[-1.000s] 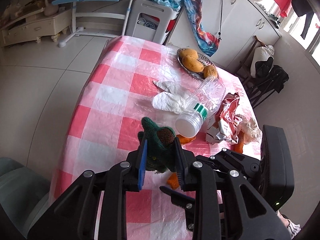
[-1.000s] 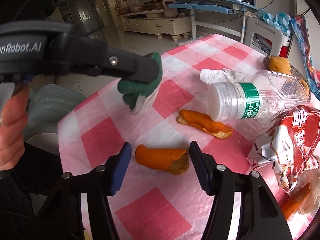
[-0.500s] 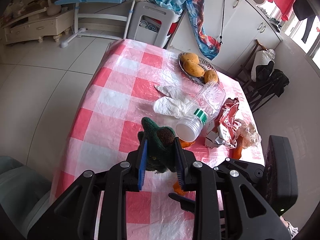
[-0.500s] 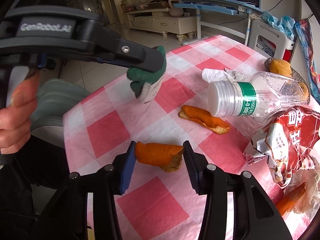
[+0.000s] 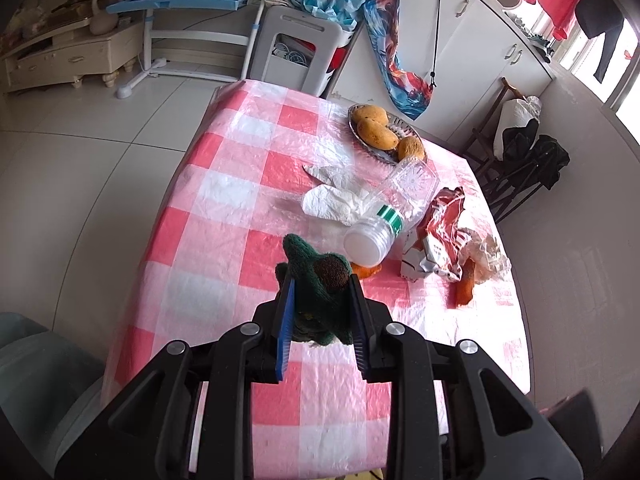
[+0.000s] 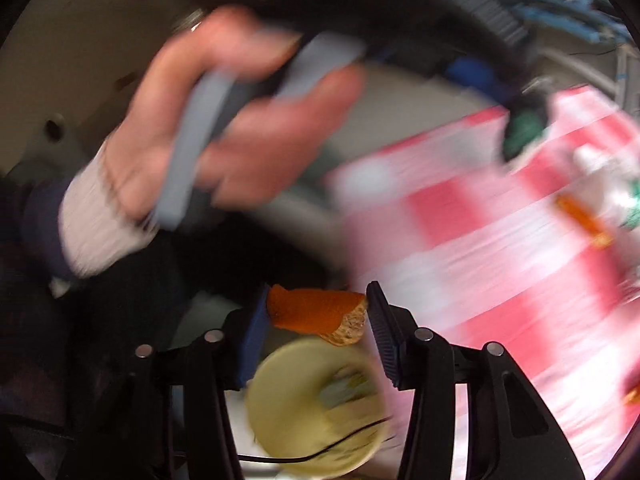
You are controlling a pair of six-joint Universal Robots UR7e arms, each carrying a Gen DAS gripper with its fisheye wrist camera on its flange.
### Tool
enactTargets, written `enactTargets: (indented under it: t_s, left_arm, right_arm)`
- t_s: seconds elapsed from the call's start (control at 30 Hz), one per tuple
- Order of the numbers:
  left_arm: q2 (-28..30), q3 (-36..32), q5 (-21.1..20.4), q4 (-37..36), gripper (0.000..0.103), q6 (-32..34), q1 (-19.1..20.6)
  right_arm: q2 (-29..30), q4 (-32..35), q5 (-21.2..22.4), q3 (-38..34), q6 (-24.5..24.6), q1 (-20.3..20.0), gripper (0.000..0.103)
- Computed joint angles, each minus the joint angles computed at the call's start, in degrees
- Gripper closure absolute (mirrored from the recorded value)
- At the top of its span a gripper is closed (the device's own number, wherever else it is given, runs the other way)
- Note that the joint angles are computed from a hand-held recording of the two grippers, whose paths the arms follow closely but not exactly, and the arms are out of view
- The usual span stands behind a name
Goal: Collect trash
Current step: 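Drop the orange peel into the yellow bucket with the right tool while the left holds the toy, then lower the green toy into the yellow bucket and open the left tool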
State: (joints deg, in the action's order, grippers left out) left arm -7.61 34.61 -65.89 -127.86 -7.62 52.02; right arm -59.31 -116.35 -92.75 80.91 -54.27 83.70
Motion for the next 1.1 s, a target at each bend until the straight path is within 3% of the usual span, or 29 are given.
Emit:
enactTargets:
  t_s: [0.03,0.17,0.3,0.47,0.63,0.67,0.73,0.87,0.93,1.1]
  left_arm:
    - [-1.02,1.99,-0.01,-0.99,0.079,0.15,-0.1]
    - [-6.07,11.76,-0.14,-5.35,0.079,-0.37,-0.7]
    - [-12.63,24.93,-0.52,-9.51,0.079,-2.41,-1.62]
    - [-19.31,39.46,-1.1,-11.93,0.079,-5.13,-3.25]
    - [-22.98,48.32,-2.94,-7.64,0.072,-7.41,-4.85]
    - [-23.55,49.59,-2.76,-7.19,0.07,-7.54,-5.25]
    - [-24.47,51.6,-1.14,-8.27,0.055,-7.75,-6.18]
    - [-25.96,54.64,6.17,-14.84,0.039,-6.58,-8.63]
    - [-26.17,55.54,9.78,-18.7,0.032,-5.42,-9.61]
    - [-25.78,56.28,14.33,-25.42,0.025,-2.61,-10.87]
  right_arm:
    - [-0.49,-0.5,-1.28,1.43,0.08,0.18,0.035]
    - [-3.45,-7.32,-3.55,7.2,1.31,0.37,0.031]
    - [-7.13,-23.09,-7.53,14.29,5.5,0.46,0.014]
    - [-8.07,-40.32,-14.37,19.02,11.09,0.59,0.011]
    - [-10.27,-53.59,-12.58,25.13,10.29,0.07,0.008]
    - [-10.43,-54.63,-13.34,25.72,11.05,0.06,0.008]
    - [-10.06,-54.87,-16.0,25.96,13.51,0.14,0.008]
    - [-9.62,-53.9,-22.26,25.04,19.53,1.38,0.008]
    - [-10.73,-56.16,-20.81,26.94,19.87,1.23,0.008]
    - [-11.03,-60.96,-18.29,29.26,18.69,1.35,0.008]
